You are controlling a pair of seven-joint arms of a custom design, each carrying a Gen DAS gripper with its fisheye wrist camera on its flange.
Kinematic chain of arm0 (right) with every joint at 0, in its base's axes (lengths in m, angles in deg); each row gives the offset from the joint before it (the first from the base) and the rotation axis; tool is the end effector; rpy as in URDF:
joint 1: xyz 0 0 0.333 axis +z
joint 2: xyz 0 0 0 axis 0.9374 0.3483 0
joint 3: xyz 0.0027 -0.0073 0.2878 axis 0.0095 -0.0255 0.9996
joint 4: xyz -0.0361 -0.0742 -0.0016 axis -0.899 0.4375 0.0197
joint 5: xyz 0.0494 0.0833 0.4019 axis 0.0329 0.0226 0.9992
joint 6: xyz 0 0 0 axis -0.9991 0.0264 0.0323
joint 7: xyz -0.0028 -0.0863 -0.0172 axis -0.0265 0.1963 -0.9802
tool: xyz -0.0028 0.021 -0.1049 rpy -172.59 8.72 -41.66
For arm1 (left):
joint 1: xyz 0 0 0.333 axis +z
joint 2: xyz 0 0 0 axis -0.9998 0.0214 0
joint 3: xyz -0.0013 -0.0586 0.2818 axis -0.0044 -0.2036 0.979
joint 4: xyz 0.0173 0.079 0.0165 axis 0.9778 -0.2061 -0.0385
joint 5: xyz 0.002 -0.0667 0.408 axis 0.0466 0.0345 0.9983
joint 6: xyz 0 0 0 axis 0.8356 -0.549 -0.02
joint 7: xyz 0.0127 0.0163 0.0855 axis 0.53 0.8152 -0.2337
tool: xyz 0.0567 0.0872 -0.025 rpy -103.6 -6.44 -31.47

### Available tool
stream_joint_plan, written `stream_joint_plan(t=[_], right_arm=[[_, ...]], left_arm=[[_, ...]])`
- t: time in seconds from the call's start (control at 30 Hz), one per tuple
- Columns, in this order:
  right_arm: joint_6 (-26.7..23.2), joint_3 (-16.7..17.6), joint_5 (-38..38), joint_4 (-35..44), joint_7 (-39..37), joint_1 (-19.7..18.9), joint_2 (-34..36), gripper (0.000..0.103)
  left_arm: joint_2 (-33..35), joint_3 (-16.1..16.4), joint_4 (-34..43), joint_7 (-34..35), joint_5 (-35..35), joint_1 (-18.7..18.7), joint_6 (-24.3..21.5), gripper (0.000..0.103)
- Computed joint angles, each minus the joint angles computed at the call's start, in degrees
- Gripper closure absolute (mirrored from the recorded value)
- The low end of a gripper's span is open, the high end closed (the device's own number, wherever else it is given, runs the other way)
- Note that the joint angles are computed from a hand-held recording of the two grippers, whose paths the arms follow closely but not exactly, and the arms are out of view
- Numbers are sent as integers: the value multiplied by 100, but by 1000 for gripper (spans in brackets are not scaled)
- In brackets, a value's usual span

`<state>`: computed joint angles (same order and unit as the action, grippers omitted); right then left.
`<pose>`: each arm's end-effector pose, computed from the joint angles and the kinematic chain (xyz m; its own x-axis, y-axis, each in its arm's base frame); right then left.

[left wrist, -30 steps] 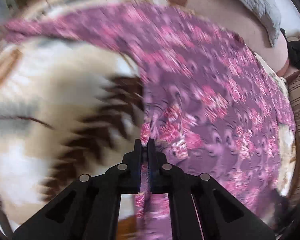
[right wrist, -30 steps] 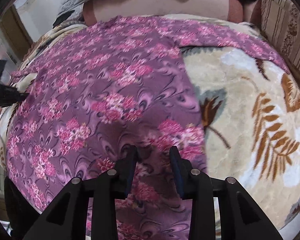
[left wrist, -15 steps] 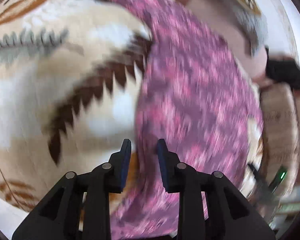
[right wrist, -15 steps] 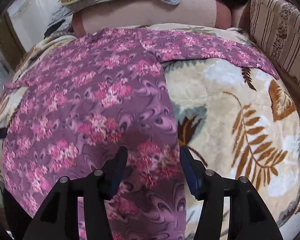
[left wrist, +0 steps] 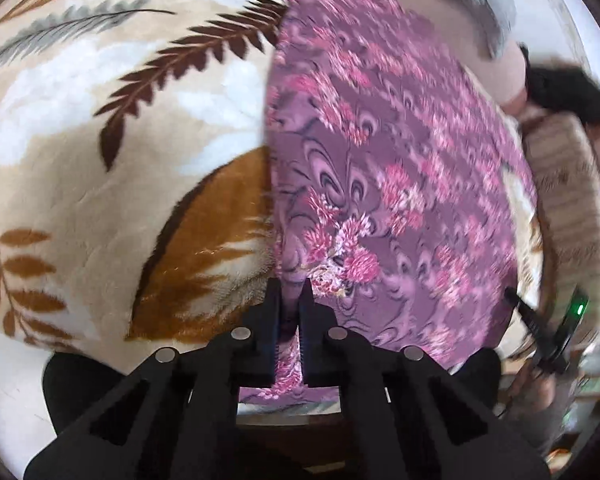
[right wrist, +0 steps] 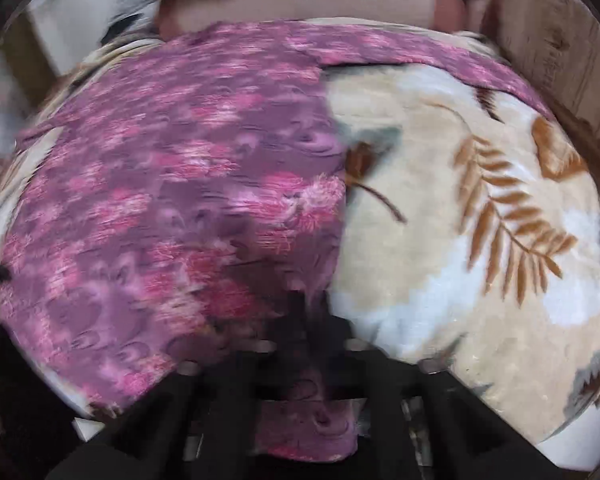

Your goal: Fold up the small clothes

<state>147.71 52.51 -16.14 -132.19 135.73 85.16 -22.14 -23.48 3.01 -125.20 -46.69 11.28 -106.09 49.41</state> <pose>0.4749 0.1952 0.5234 0.3740 -0.9248 -0.0703 -0.8405 -0.3059 -0.4472 0.3946 -0.1967 0.5354 0.4905 -0.7780 0.3927 -0.7938 -0.5848 -0.1671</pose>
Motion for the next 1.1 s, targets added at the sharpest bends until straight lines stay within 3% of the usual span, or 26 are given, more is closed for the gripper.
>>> stream_joint_plan(t=[0.1, 0.17, 0.23, 0.3, 0.4, 0.43, 0.47, 0.53, 0.57, 0.67, 0.7, 0.73, 0.8, 0.87, 0.93, 1.0, 1.1], right_arm=[[317, -135, 320, -207, -190, 38, -333, 99], [191, -249, 557, -233, -160, 7, -318, 99], [-78, 5, 0, -187, 181, -239, -131, 101], [-104, 7, -89, -185, 130, -207, -124, 100], [-30, -162, 315, -46, -136, -26, -240, 94], [126, -238, 553, -22, -357, 77, -290, 94], [202, -251, 670, 28, -457, 118, -276, 90], [352, -237, 856, 115, -615, 189, -217, 78], [392, -210, 872, 170, -659, 197, -135, 74], [-1, -51, 568, 550, -569, 138, 473, 76], [-291, 1, 278, 697, -403, 117, 724, 77], [-262, 20, 261, 700, -419, 112, 781, 77], [-269, -167, 735, 810, -736, 186, 790, 78], [-276, -422, 1431, 1058, -916, 122, 893, 76], [-4, -592, 1749, 1409, -597, -129, 1172, 68], [288, -752, 1841, 1942, 205, -482, 1682, 57], [673, -948, 1874, 2752, 1468, -932, 2543, 55]], left_arm=[[-128, -243, 76, -339, 463, 195, -455, 97], [-226, -175, -72, -370, 438, 137, -556, 97], [-414, -84, -280, -462, 313, 103, -498, 97], [-614, -71, -318, -554, 334, 125, -590, 97], [-674, -120, -170, -435, 544, 131, -368, 97], [-614, -137, -91, -380, 618, 136, -214, 92], [-462, -140, 30, -255, 690, 122, 18, 87], [4, -207, 340, -196, 842, 183, 258, 54], [313, -263, 517, -178, 939, 219, 361, 50], [1077, -292, 937, -16, 1032, 228, 397, 50], [1342, -358, 1123, -50, 1139, 270, 162, 50], [1487, -438, 1234, -107, 1297, 308, 2, 51], [1672, -609, 1526, -163, 1751, 346, -232, 50], [1719, -504, 1631, 104, 1602, 257, -48, 50], [1754, -460, 1729, 131, 1583, 284, 148, 50], [1901, -466, 1933, 93, 1721, 365, 271, 49], [2290, -476, 2325, -7, 1927, 482, 286, 48]])
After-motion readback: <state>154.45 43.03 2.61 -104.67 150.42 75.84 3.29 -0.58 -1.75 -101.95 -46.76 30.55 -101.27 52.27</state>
